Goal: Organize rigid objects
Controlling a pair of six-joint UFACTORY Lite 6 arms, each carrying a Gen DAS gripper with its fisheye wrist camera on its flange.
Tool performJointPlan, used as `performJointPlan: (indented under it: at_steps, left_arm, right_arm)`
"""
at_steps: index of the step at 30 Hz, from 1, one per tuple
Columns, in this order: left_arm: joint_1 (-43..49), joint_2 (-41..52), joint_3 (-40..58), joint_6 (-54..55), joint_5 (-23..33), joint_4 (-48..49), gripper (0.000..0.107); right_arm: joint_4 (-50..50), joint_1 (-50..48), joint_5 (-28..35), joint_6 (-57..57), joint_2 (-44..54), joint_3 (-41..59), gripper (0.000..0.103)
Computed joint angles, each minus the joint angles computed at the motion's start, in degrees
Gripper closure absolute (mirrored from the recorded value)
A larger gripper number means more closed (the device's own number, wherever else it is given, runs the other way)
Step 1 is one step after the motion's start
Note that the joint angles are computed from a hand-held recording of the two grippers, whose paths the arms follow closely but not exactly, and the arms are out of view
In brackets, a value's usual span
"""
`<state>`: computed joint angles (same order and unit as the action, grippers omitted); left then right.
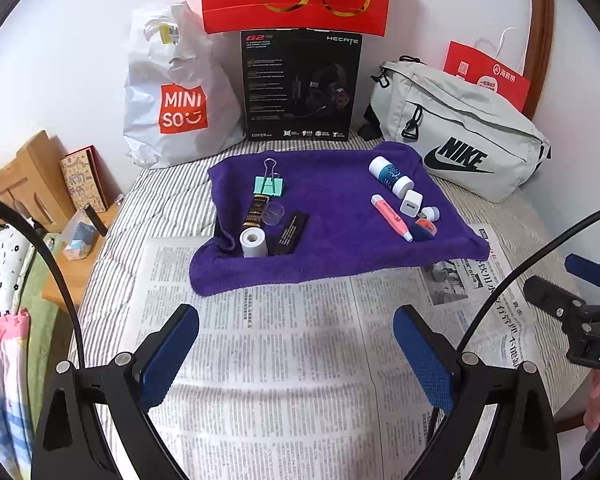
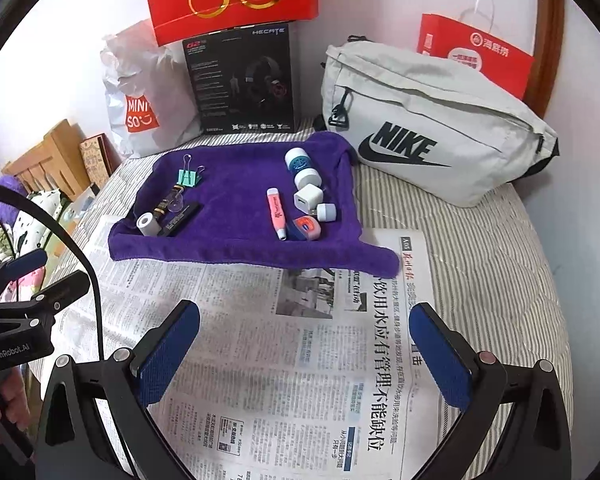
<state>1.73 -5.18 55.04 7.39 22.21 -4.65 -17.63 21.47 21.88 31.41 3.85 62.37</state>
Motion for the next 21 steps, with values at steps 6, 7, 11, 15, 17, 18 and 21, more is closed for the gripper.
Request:
performJointPlan:
  at_steps: [6, 7, 11, 15, 17, 18, 21]
  left_arm:
    - [0.3, -1.8, -1.2, -1.0, 0.4, 1.3, 0.008]
    - [0.4, -2.2, -1.5, -0.9, 0.4, 1.3, 0.008]
    - [0.5, -2.3, -1.6, -1.2, 0.4, 1.5, 0.008]
    - [0.5, -2.5, -1.7, -1.2, 0.6, 1.6, 0.008]
    - [0.6, -2.8, -1.9, -1.1, 0.8, 1.6, 0.008]
    - [0.6, -2.9, -2.1, -1.0, 0.8, 1.6, 0.008]
    - [0.8, -3.3, -2.5, -0.8, 0.7, 1.5, 0.008]
  right_arm:
    - [-1.2, 0.3, 0.0, 1.4, -0.8, -0.9, 0.000]
    - [-1.5, 0.4, 0.0, 1.7, -0.8, -1.0, 0.000]
    - [-1.5, 0.7, -0.2, 1.8, -0.8, -1.2, 0.000]
    - [-2.4, 1.1, -0.1, 2.9, -0.8, -1.4, 0.000]
    - [-2.0, 1.1, -0.1, 2.4, -0.8, -1.4, 0.000]
    - [-2.0, 1.2, -0.1, 2.4, -0.9, -1.4, 0.000]
    - [-3.0, 1.4, 0.1, 3.4, -1.3, -1.8, 0.000]
